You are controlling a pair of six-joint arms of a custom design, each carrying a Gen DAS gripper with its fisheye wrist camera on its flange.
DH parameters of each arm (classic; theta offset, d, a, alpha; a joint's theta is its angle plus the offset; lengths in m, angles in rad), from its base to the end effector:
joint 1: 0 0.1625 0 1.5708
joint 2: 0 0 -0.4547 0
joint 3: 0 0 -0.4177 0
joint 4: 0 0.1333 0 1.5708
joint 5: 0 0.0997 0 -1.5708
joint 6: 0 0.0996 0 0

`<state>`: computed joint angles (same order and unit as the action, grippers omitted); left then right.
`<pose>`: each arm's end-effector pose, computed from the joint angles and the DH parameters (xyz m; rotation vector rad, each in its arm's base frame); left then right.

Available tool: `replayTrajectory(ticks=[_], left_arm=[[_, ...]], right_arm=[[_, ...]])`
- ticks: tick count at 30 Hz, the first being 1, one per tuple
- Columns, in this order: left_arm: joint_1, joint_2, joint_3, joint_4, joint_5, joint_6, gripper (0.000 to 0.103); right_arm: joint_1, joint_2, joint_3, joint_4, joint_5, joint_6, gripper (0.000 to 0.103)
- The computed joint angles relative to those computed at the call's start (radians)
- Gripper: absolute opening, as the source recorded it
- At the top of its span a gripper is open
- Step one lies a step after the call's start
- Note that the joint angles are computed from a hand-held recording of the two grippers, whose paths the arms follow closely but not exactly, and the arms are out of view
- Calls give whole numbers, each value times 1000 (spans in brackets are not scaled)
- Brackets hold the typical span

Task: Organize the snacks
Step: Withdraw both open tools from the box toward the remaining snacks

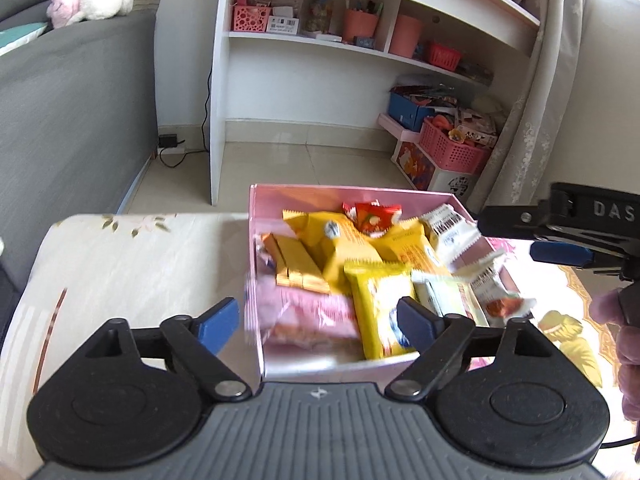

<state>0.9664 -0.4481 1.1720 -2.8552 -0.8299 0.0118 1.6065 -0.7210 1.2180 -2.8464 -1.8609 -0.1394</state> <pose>-0.3159 -0.8103 0.0736 0.4780 2.3976 -0.9443 0.1350 -0.8424 0.2656 0.0728 -2.6294 1.0558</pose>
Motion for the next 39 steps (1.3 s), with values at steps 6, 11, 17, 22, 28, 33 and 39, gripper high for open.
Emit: replayTrajectory(ticks=[6,11,17,22,28,33,39], left_arm=[[-19,-52,98,-11,32,-37,95],[-31,-90,169,-8,53,-94,99],[-52,-127,237,0,83,-160,100],[-65,-148,293,-35,77,-177,101],[-78,-135,358,-154,84,-125,101],[-82,-110,385,-248,74,-26,101],[-75,-62,366,-351,85,94,100]], right_arm=[[-3,-68,111,-50,-8,-34,94],[-9,-121,198,-81,-13,-53,95],[-11,-177,297,-140,-37,-89,96],[-17,-217,372,-190,-42,-153,98],[-44,-259,465,-252,-2,-250,99],[-56,-268,503,-276,-40,-367,99],[-79,-274,531,-300,-37,-480,99]])
